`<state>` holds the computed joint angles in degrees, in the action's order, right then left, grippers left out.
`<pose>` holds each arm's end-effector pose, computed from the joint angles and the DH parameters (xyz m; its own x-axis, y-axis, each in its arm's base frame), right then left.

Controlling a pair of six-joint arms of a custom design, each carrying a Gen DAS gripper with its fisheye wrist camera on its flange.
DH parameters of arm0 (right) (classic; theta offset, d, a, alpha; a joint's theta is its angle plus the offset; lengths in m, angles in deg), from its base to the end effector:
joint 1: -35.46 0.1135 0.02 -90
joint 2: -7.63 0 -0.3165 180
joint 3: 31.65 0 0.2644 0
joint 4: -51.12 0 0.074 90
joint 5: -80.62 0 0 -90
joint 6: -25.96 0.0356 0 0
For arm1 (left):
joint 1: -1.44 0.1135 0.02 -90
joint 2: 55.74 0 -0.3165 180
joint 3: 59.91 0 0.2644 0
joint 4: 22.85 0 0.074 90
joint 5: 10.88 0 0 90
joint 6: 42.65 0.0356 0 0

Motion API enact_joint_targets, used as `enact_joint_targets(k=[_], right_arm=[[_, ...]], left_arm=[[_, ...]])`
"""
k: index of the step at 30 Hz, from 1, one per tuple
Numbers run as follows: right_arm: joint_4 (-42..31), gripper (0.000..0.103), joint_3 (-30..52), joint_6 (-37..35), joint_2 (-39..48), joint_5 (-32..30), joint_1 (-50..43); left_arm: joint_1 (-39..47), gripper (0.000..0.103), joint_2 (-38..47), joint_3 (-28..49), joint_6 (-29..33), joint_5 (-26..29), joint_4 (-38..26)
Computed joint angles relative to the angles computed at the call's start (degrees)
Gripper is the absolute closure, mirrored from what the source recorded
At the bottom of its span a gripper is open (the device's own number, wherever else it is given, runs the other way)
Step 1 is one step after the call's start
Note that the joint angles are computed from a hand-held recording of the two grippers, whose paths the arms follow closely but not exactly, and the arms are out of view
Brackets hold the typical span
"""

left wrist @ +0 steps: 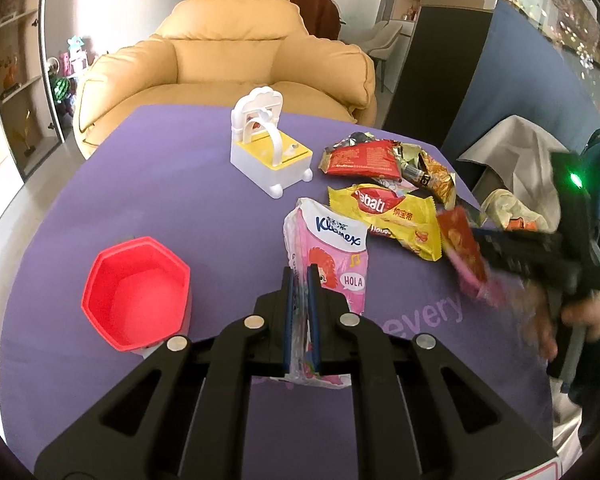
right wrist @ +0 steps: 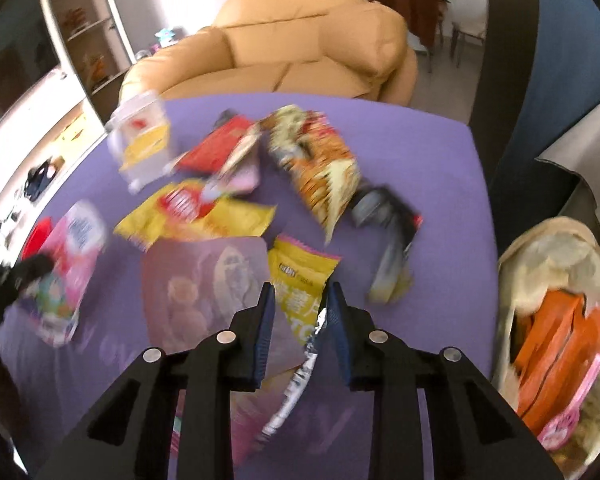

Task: Collect trash
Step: 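Grasp the translucent pink plastic bag with the right tool while the left tool holds the Kleenex pack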

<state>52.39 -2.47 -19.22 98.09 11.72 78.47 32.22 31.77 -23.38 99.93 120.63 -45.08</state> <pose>0.1573 0.1292 0.1053 -0.8051 0.1483 -0.5743 0.0883 0.9874 0.1312 0.1854 0.0830 0.1279 -0.6735 0.2911 -0.6794 0.5203 0.8396 -0.1561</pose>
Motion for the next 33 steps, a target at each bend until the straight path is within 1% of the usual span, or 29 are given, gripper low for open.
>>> enact_joint_targets(k=[2, 3, 6, 9, 10, 11, 12, 14, 15, 17, 19, 21, 24, 25, 26, 27, 28, 30, 32, 33], right_arm=[[-0.11, 0.076, -0.68, 1.34, -1.39, 0.41, 2.76], [-1.32, 0.076, -0.59, 2.09, -2.37, 1.08, 4.77], [-2.69, 0.074, -1.13, 0.92, -5.36, 4.18, 8.69], [-4.55, 0.066, -0.74, -0.36, -7.61, 7.08, 11.30], [-4.18, 0.060, -0.82, -0.66, -8.12, 6.62, 11.60], [-3.48, 0.057, -1.13, -1.50, -8.84, 5.02, 10.91], [-2.58, 0.054, -0.85, -1.96, -8.44, 2.70, 10.19], [-1.89, 0.054, 0.03, -3.59, -6.84, -0.30, 8.13], [-2.13, 0.054, 1.08, -4.03, -4.89, -0.87, 7.89], [-3.25, 0.054, 3.24, -4.55, -0.44, 0.11, 8.53], [-1.35, 0.054, 3.93, -5.24, 3.04, 0.77, 9.13], [1.14, 0.054, 3.22, -5.22, 3.86, 0.34, 9.05], [2.64, 0.054, 2.74, -4.88, 3.94, -1.14, 8.62], [2.57, 0.060, 2.57, -4.68, 3.29, -0.47, 9.24], [1.69, 0.071, 2.77, -4.43, 2.80, 0.70, 9.95], [-1.74, 0.085, 3.91, -3.84, 2.10, 3.14, 11.32], [-4.06, 0.089, 4.75, -3.28, 1.58, 5.18, 12.55], [-6.49, 0.094, 5.20, -3.66, -1.23, 6.58, 13.83], [-8.52, 0.096, 5.38, -3.65, -4.29, 6.40, 14.54], [-11.00, 0.096, 6.04, -3.09, -6.25, 7.99, 15.89]], left_arm=[[-0.36, 0.096, 0.19, 0.01, -0.31, -0.30, 0.14], [-0.52, 0.096, 0.39, 0.09, -0.35, -0.42, 0.00], [-0.70, 0.096, 1.10, 0.87, -0.34, -0.57, -1.17], [-0.21, 0.096, 0.90, 1.09, -0.53, -0.38, -1.31], [-0.06, 0.096, 0.83, 1.21, -0.73, -0.26, -1.31], [0.01, 0.096, 0.76, 1.29, -0.99, -0.20, -1.19], [0.06, 0.096, 0.76, 1.41, -1.19, -0.14, -1.06], [0.26, 0.096, 0.69, 1.75, -1.42, 0.06, -1.26], [0.53, 0.096, 0.72, 1.94, -1.38, 0.23, -1.45], [0.92, 0.096, 0.97, 2.28, -1.19, 0.33, -1.72], [1.39, 0.096, 1.48, 2.69, -0.63, 0.37, -2.22], [1.70, 0.096, 1.82, 2.94, -0.21, 0.39, -2.63], [1.82, 0.096, 2.29, 2.98, 0.02, 0.36, -2.78], [1.83, 0.096, 2.40, 3.01, 0.09, 0.46, -2.87], [1.79, 0.096, 2.34, 3.03, 0.08, 0.57, -2.94], [1.94, 0.096, 2.21, 3.03, 0.28, 0.77, -3.17], [2.18, 0.096, 1.92, 2.98, 0.52, 1.03, -3.46], [2.51, 0.096, 1.25, 3.03, 0.72, 1.51, -4.18], [2.98, 0.096, 0.26, 3.16, 1.14, 2.17, -5.23], [3.14, 0.096, -0.25, 3.20, 1.30, 2.49, -5.68]])
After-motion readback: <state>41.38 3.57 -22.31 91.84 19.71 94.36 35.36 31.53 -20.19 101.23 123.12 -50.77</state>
